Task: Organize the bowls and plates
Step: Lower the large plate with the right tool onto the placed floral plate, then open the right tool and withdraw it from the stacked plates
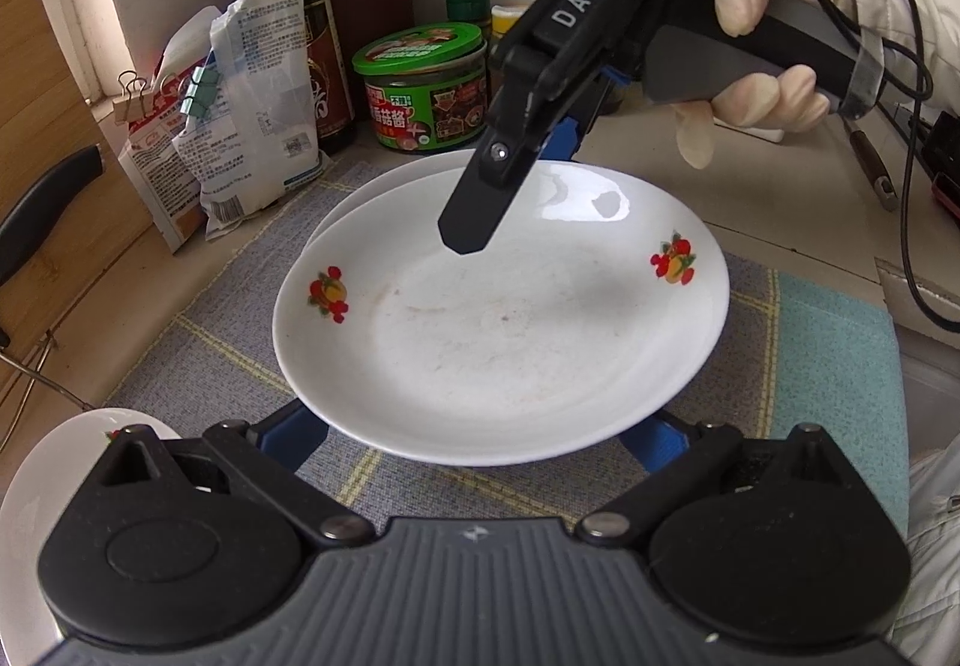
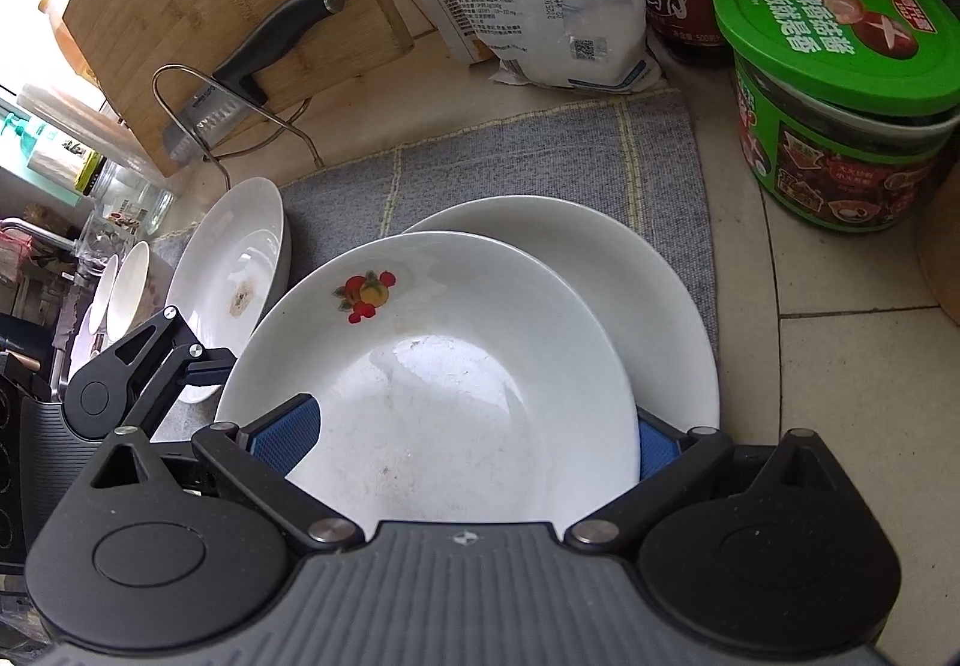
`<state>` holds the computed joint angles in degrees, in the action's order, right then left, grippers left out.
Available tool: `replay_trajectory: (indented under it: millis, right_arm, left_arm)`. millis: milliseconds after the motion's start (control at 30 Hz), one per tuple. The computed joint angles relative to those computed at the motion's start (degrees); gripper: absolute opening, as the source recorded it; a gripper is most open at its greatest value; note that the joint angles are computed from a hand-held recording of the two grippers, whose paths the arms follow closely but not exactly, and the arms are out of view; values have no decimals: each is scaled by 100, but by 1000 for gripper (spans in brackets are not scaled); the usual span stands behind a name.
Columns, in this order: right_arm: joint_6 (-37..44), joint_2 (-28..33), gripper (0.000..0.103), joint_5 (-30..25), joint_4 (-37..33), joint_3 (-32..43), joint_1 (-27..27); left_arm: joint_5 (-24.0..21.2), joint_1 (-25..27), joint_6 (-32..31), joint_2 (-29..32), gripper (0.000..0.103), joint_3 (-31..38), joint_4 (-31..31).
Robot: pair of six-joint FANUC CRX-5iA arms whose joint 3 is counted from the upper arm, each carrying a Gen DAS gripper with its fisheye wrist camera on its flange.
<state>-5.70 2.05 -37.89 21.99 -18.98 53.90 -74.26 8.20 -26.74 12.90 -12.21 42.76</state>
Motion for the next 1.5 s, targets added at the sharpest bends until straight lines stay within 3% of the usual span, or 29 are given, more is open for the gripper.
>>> replay_trajectory:
  millis: [467, 1000, 1500]
  right_arm:
    - [-396, -131, 103, -405, 294, -72, 214]
    - [-464, 27, 103, -1269, 447, 305, 529]
    - [-791, 181, 103, -1912, 518, 490, 867]
  left_arm:
    - [130, 37, -165, -122, 101, -188, 162]
    - [-96, 412, -166, -435, 102, -468, 354]
    - [-242, 803, 229, -701, 102, -704, 538]
